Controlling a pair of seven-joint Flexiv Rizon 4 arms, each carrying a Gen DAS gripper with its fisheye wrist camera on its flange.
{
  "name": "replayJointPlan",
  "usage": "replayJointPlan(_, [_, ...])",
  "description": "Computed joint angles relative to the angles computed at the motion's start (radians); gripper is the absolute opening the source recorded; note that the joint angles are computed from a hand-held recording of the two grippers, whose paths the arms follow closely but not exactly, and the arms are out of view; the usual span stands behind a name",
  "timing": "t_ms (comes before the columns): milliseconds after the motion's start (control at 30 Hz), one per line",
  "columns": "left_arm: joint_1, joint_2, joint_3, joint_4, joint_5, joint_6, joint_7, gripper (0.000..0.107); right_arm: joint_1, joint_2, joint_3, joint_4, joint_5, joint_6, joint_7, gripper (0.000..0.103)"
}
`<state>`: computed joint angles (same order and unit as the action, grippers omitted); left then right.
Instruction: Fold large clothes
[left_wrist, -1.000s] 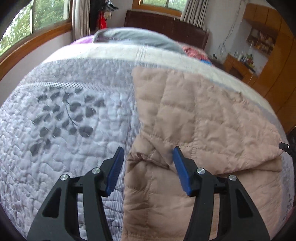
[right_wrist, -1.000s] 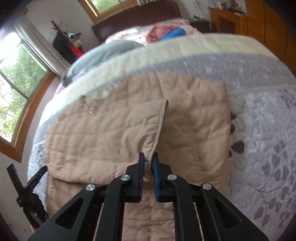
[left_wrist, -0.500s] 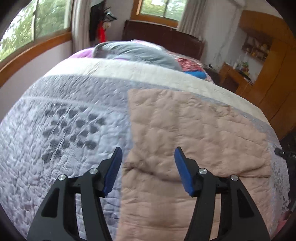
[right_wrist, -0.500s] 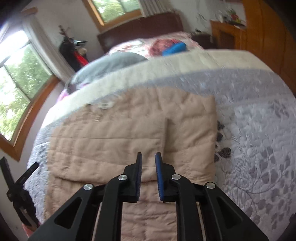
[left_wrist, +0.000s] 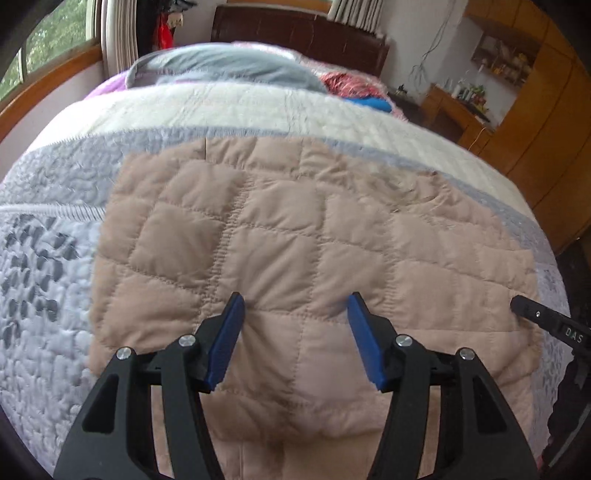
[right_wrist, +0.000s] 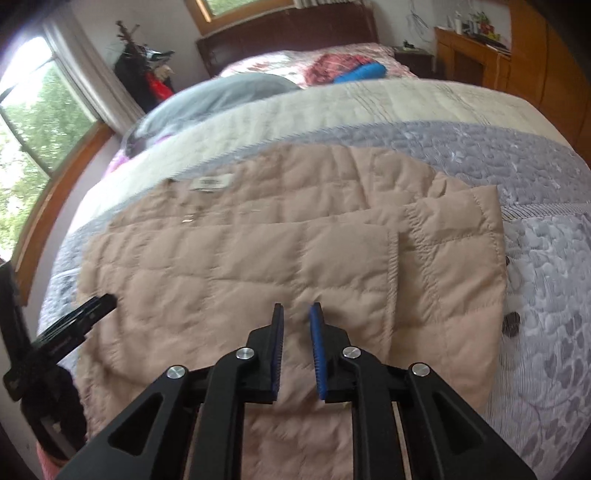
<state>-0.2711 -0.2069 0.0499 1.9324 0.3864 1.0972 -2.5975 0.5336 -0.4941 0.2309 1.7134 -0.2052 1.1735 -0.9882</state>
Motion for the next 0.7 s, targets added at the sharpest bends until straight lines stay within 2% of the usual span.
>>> replayJointPlan(133, [0.023, -0.042, -0.004, 0.01, -0.051, 0.045, 0.067, 0.06, -0.038, -0.067, 0.04, -0.059, 0.066, -0.022, -0.048, 0.01])
replayJointPlan(200, [0.01, -0.046, 0.007, -0.004, -0.044, 0.025, 0.067, 0.06, -0.028, -0.073, 0.029, -0.063, 0.063, -0.024, -0.052, 0.01])
replayJointPlan(300, [-0.003, -0.029, 0.013, -0.012, -0.045, -0.005, 0.06, 0.058, -0.025, -0.046, 0.026, -0.039, 0.065, -0.014, -0.057, 0.016])
replayJointPlan(433, [-0.024, 0.035, 0.009, 0.029, 0.008, 0.016, 0.002, 0.058, -0.076, 0.022, 0.105, 0.031, 0.134, 0.057, -0.164, 0.016])
replayJointPlan(567, [-0.038, 0.049, -0.025, 0.028, 0.059, -0.015, -0.026, 0.058, -0.082, 0.043, 0.144, 0.057, 0.186, 0.054, -0.232, 0.016])
replayJointPlan(700, [-0.047, 0.012, -0.036, -0.002, 0.091, -0.065, -0.036, 0.06, -0.04, 0.011, 0.105, 0.037, 0.176, 0.023, -0.202, 0.014])
